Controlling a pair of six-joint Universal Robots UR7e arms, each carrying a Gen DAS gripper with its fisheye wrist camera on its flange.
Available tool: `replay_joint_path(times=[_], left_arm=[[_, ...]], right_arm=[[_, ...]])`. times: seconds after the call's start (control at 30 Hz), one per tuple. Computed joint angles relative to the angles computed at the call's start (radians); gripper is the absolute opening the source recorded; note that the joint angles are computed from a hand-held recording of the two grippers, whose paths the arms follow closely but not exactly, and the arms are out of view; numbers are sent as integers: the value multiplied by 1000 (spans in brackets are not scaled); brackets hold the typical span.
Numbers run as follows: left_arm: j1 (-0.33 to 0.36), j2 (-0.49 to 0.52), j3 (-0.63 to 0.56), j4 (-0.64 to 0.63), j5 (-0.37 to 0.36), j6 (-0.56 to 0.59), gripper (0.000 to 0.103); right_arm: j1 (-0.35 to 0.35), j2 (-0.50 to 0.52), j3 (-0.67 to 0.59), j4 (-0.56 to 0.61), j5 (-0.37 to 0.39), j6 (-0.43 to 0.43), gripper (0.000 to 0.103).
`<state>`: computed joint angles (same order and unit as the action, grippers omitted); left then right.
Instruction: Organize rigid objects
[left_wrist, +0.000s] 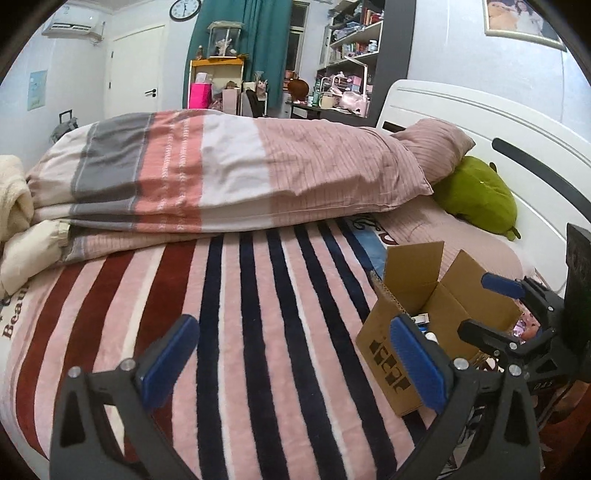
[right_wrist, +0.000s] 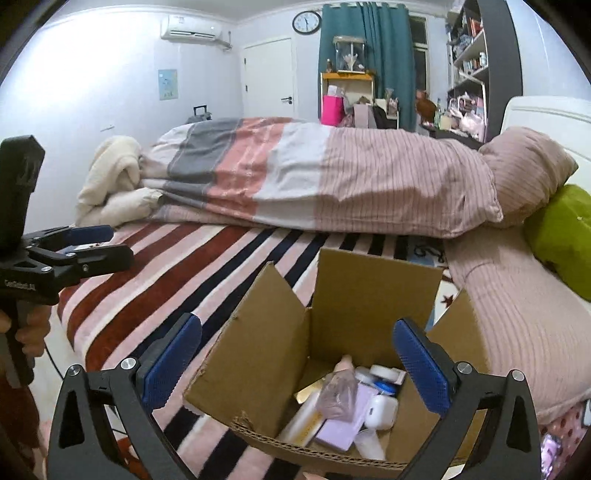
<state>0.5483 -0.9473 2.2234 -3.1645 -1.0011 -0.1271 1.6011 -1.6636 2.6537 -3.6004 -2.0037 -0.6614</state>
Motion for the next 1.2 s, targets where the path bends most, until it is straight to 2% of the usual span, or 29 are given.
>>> replay_joint_path(times=[0.6, 1.2], left_arm=[[0, -4, 8, -5, 23, -21, 102], [2, 1, 7, -3, 37, -36, 102]], right_arm=[[12, -2, -3, 31, -35, 37, 103], [23, 20, 1, 2, -58, 56, 103]])
